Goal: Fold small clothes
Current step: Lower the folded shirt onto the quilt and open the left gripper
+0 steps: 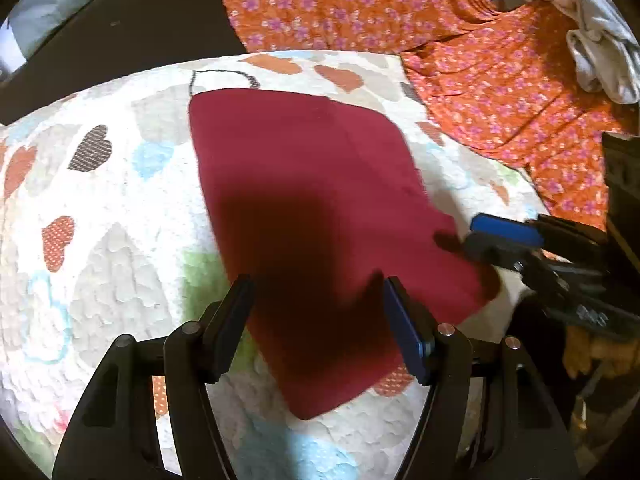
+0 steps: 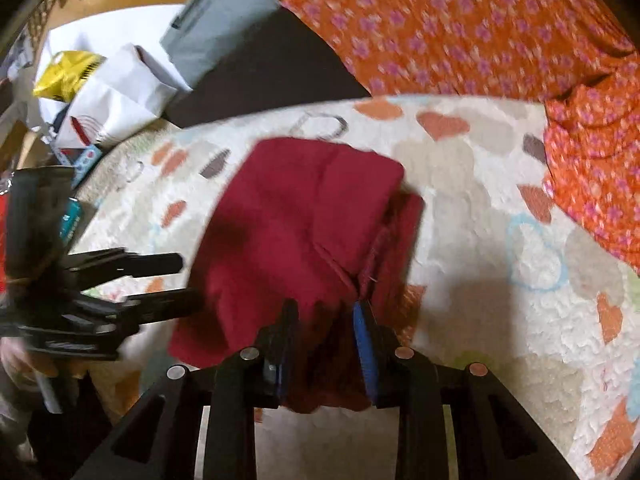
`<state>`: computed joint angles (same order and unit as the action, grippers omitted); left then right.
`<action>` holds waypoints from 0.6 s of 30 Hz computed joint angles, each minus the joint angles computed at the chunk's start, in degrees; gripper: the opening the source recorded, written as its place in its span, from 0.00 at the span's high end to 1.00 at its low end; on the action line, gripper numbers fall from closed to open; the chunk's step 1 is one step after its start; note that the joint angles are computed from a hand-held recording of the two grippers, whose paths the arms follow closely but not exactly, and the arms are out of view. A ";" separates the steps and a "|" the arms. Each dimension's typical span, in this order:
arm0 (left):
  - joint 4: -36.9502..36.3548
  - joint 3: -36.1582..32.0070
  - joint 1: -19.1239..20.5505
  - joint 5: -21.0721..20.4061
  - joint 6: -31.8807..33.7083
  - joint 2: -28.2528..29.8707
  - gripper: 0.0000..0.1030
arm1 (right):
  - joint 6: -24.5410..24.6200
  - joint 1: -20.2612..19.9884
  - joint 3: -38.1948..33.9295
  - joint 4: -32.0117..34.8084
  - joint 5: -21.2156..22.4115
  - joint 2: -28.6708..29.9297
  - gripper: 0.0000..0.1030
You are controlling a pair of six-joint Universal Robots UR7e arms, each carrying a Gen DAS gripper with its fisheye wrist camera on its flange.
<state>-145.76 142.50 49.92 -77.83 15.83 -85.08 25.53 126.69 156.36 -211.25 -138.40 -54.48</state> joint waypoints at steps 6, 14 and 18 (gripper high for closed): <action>-4.04 2.01 -0.88 4.32 -1.80 1.60 0.35 | -4.28 -4.88 -0.69 -9.00 4.75 7.88 0.74; -6.73 3.80 -2.46 7.90 -3.19 2.84 0.35 | -2.27 -6.12 -0.12 -7.71 5.90 9.15 0.74; -7.79 4.27 -3.07 8.54 -3.40 2.73 0.35 | 0.48 -4.91 1.07 -8.30 6.33 5.87 0.74</action>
<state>-153.55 146.77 46.86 -69.29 12.43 -82.35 26.01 121.78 157.43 -219.55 -132.07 -48.61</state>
